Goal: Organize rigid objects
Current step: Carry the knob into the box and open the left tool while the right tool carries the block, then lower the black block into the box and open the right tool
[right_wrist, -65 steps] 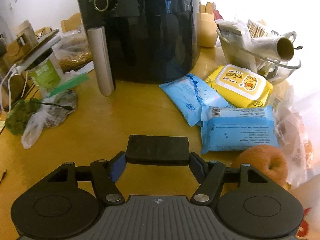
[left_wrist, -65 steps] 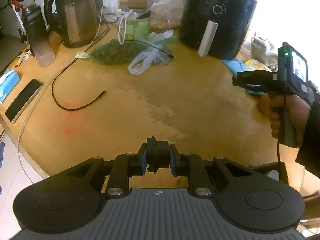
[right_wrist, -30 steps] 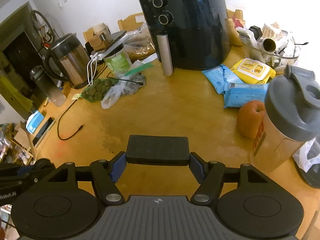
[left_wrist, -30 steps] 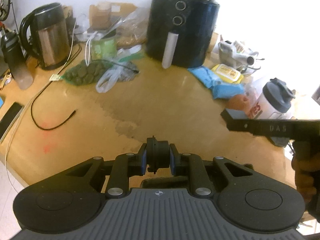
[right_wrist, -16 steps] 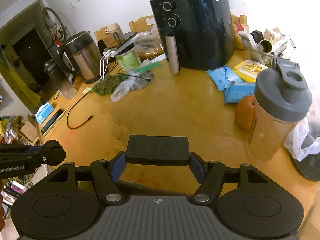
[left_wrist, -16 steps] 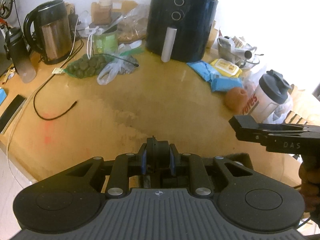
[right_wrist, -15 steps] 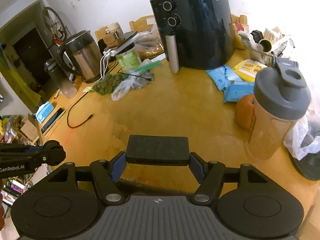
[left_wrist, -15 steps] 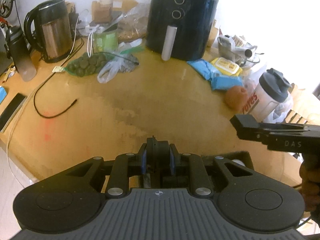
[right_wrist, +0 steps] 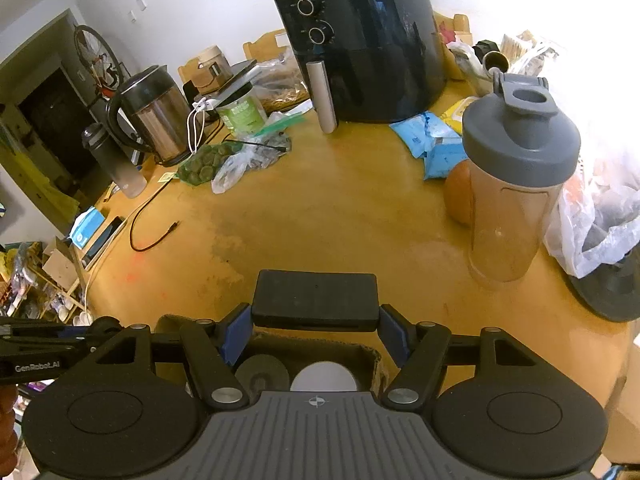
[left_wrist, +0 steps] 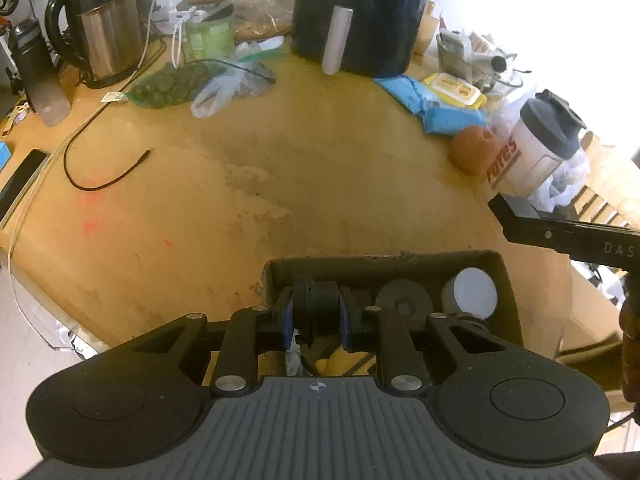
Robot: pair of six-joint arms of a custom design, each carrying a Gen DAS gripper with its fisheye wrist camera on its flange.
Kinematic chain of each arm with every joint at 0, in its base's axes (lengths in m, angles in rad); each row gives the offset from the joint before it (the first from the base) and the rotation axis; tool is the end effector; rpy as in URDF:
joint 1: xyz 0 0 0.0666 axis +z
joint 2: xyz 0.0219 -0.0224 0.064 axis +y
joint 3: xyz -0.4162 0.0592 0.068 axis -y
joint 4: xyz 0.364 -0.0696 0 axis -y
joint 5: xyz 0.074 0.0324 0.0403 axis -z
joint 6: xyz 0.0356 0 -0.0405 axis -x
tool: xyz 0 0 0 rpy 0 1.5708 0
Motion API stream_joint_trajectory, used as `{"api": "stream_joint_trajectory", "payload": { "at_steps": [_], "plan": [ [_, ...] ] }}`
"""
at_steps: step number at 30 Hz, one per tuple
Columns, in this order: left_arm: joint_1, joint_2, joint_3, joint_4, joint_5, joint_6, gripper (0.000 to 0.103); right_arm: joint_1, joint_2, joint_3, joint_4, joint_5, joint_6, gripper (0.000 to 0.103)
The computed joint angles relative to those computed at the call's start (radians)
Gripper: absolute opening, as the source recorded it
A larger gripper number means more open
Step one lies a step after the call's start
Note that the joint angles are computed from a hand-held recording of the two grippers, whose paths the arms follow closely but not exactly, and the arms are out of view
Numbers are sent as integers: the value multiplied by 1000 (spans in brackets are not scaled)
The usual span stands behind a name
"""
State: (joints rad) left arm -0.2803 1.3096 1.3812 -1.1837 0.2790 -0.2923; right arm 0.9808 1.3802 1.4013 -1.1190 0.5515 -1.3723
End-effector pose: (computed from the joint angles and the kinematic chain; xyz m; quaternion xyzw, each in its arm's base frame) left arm 0.3728 -0.1180 0.4792 0.3027 0.9162 -0.1341 0.2259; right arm 0.2501 0.3393 0.4669 0.2445 0.9052 0.1064 0.3310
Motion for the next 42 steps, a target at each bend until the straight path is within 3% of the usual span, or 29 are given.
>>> {"api": "stream_joint_trajectory", "payload": {
  "at_steps": [7,11,13,26,42],
  "plan": [
    [-20,19,27,-1,-1,-30,23,14,-13,-9,4,13,-12,70],
    [-34,9,17,19,-38,-27,49,21,-19,-16,19,6,2,70],
    [-34,0,7,19,-41,-19,53,27,-20,-18,26,3,7,70],
    [-26,-43,-39,-16,-39,-7,53,58,4,-12,46,-21,4,70],
    [38,-61,-54,-47,-65,41,53,30,63,48,85,-106,152,70]
  ]
}}
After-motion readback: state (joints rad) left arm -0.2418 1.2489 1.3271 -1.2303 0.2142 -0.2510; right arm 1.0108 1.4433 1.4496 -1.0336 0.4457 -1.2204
